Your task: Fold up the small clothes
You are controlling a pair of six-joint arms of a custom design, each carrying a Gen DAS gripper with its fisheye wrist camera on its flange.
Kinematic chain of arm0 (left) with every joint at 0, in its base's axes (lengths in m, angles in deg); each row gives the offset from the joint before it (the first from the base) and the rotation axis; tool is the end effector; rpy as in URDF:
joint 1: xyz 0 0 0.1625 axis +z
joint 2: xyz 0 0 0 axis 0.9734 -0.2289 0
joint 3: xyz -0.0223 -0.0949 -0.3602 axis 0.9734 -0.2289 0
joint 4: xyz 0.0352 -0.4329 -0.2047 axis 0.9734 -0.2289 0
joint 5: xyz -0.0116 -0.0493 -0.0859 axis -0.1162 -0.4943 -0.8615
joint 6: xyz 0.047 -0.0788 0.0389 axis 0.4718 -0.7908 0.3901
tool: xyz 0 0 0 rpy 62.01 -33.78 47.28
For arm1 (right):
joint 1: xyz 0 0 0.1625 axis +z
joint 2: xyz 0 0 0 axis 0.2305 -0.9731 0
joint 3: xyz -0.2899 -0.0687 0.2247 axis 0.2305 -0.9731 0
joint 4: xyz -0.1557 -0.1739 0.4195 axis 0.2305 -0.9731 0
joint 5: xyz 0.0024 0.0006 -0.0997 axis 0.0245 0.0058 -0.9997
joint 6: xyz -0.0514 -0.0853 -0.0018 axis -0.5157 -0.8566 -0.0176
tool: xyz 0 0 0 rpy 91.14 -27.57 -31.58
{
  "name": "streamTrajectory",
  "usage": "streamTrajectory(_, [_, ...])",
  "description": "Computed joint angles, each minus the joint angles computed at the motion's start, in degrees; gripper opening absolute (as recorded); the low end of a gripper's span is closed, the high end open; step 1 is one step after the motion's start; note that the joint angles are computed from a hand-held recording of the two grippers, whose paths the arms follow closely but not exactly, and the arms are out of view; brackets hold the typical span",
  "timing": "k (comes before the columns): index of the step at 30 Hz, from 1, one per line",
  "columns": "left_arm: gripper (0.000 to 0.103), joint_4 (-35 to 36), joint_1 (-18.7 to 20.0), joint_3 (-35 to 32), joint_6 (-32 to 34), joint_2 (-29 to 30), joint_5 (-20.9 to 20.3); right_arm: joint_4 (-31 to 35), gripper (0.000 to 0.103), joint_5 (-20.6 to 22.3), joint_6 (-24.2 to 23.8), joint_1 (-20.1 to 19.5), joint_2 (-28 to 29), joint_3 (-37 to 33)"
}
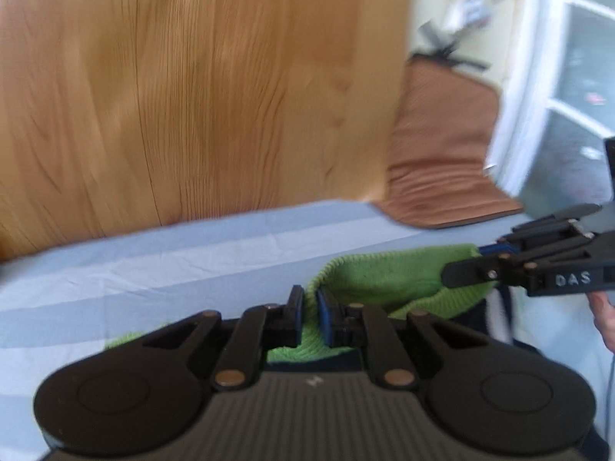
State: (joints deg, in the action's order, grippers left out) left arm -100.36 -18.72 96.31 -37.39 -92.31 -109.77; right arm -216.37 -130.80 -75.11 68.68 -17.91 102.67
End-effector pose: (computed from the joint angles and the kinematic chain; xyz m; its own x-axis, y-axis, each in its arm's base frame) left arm -0.3126 -0.8485 0.0325 -0.6886 0.4229 -0.5890 0.7082 0.5668 -0.4209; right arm 0.0284 -0.8017 0.3039 -0.7374 -0.5020 0.4519 -0.6749 0.5749 -0.4627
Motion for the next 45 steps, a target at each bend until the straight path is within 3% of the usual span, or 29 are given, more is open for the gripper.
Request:
streamTrajectory(4, [0.009, -13.3, -3.3, 21.1, 2.0, -11.8, 0.1, -7.7, 0.014, 3.1, -2.9, -0.2, -10.9, 16.0])
streamTrajectory(9, [0.009, -24.1, -6.5, 40.6, 0.0, -22.3, -0.5, -16.3, 0.014, 6.8, -6.0, -2.7, -22.2, 33.7])
streamTrajectory(13, [0.009, -27.0, -7.4, 51.6, -5.0, -27.8, -1.9, -25.9, 0.014, 7.8, -9.0, -5.9, -26.1, 44.3])
streamTrajectory(15, [0.009, -26.2, -7.5, 55.5, -7.9, -29.6, -1.8, -30.3, 0.014, 8.8, -7.3, -7.9, -25.5, 47.1])
streamTrajectory(17, [0.009, -24.4, -7.0, 57.3, -10.0, -30.1, -2.5, -35.6, 0.016, 7.8, -4.9, -9.1, -22.9, 47.9])
streamTrajectory(19, [0.013, -22.6, -6.5, 57.4, -11.0, -29.2, -1.0, -36.2, 0.025, 6.8, -3.6, -9.7, -21.4, 48.2])
streamTrajectory(22, [0.018, -20.9, -6.2, 58.1, -12.0, -30.0, -0.8, -35.4, 0.04, 8.9, -5.7, -10.2, -23.1, 49.4])
streamTrajectory(23, [0.019, -22.0, -6.3, 59.3, -10.8, -31.1, -1.7, -33.2, 0.049, 11.1, -7.1, -10.7, -25.0, 50.2])
streamTrajectory(24, [0.027, -23.4, -6.4, 60.5, -9.2, -32.3, -2.6, -31.1, 0.051, 13.6, -7.9, -11.5, -27.0, 51.0])
streamTrajectory(26, [0.037, -27.5, -6.3, 63.2, -7.1, -34.9, -4.8, -27.6, 0.051, 16.5, -7.6, -11.9, -29.4, 50.9])
streamTrajectory(28, [0.045, -31.1, -5.7, 64.6, -8.3, -37.2, -6.2, -29.1, 0.051, 17.8, -5.8, -11.6, -29.8, 50.5])
streamTrajectory(31, [0.055, -34.9, -4.1, 64.1, -14.2, -38.3, -3.2, -32.4, 0.049, 16.5, -0.9, -9.2, -26.3, 46.7])
streamTrajectory(33, [0.056, -33.1, -2.5, 63.0, -19.8, -38.6, -0.8, -34.4, 0.036, 14.4, 1.3, -6.9, -22.2, 43.4])
streamTrajectory(35, [0.059, -29.4, -1.0, 61.9, -24.3, -38.7, -0.1, -34.5, 0.033, 13.3, 1.8, -5.2, -18.2, 39.7])
streamTrajectory(38, [0.067, -26.6, 0.0, 61.4, -25.5, -38.1, -0.4, -30.0, 0.028, 10.8, 4.4, -3.9, -12.7, 32.8])
streamTrajectory(39, [0.063, -26.2, 0.2, 61.2, -25.1, -37.9, -1.1, -29.0, 0.027, 10.2, 5.3, -3.8, -11.6, 31.8])
streamTrajectory(41, [0.033, -25.6, -0.1, 61.0, -23.7, -37.3, -1.1, -26.2, 0.023, 7.0, 6.3, -3.1, -9.2, 29.2])
streamTrajectory(42, [0.009, -25.2, -0.4, 60.4, -22.9, -36.7, 0.2, -22.2, 0.02, 5.0, 6.3, -2.9, -9.0, 28.5])
streamTrajectory(43, [0.009, -25.1, -0.4, 59.7, -22.3, -36.2, 1.2, -20.3, 0.02, 3.9, 5.3, -2.9, -9.1, 29.4])
streamTrajectory(45, [0.009, -26.2, 0.1, 58.7, -21.9, -35.8, 2.1, -23.6, 0.02, 4.1, -2.3, -3.4, -11.2, 34.1])
